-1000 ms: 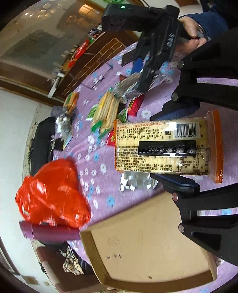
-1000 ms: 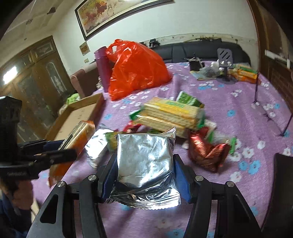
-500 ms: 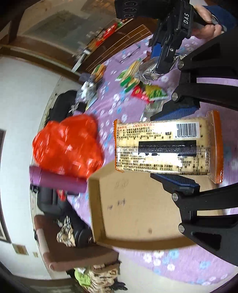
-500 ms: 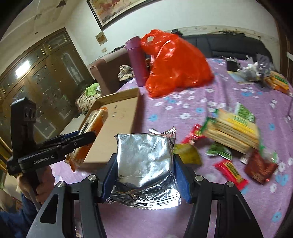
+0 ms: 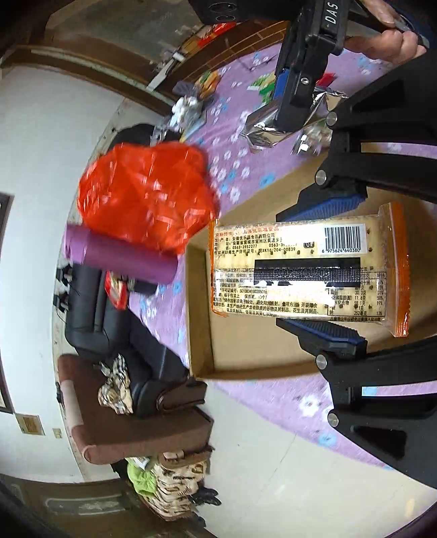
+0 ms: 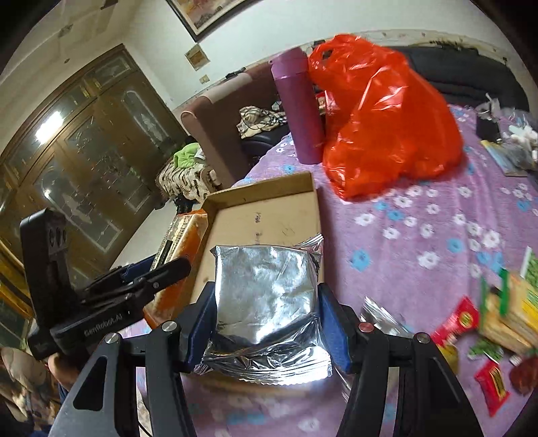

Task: Organize snacks
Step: 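Carry the cracker pack and foil pouch over the cardboard tray with both tools, then open the left tool over the tray while the right tool releases the foil pouch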

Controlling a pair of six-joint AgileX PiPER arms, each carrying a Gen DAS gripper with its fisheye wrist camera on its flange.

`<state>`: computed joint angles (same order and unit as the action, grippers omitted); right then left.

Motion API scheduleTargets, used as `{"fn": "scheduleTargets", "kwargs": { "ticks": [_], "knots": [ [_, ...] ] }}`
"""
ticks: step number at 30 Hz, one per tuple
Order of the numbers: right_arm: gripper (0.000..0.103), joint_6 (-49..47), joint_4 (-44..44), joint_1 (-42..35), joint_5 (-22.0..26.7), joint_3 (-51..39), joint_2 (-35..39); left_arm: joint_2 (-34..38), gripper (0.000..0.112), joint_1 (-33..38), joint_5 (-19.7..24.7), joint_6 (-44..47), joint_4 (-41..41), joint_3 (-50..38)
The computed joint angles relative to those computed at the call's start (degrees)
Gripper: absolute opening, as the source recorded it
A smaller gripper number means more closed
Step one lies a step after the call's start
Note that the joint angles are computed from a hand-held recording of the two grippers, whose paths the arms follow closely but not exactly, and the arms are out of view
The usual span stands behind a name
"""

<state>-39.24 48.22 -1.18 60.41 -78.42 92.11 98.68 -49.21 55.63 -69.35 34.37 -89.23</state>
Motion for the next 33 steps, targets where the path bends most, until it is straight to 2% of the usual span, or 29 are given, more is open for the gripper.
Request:
{"fn": "scheduleTargets", "kwargs": {
  "ticks": [8, 10, 15, 23, 33],
  "knots": [
    [0.064, 13.9, -5.9, 7.2, -1.4, -14.4, 12.5, 4.6, 0.053, 10.3, -2.0, 9.8, -9.1, -3.6],
    [0.064, 16.7, -7.0, 8.3, -1.5, -17.9, 15.5, 6.0, 0.053, 11.5, -2.7, 11.4, -10.7, -4.6],
    [0.064, 23.6, -10.4, 10.6, 0.2, -27.9, 23.1, 10.7, 0.053, 13.4, -1.0, 13.0, -13.8, -8.6],
    [0.064, 30.5, -14.7, 13.6, 4.0, -42.4, 33.0, 15.3, 0.053, 14.0, 1.6, 12.6, -14.5, -12.1],
    [0.064, 33.1, -18.1, 15.9, 4.1, -47.2, 37.5, 17.1, 0.053, 13.7, 4.2, 12.4, -13.8, -14.6]
  ]
}}
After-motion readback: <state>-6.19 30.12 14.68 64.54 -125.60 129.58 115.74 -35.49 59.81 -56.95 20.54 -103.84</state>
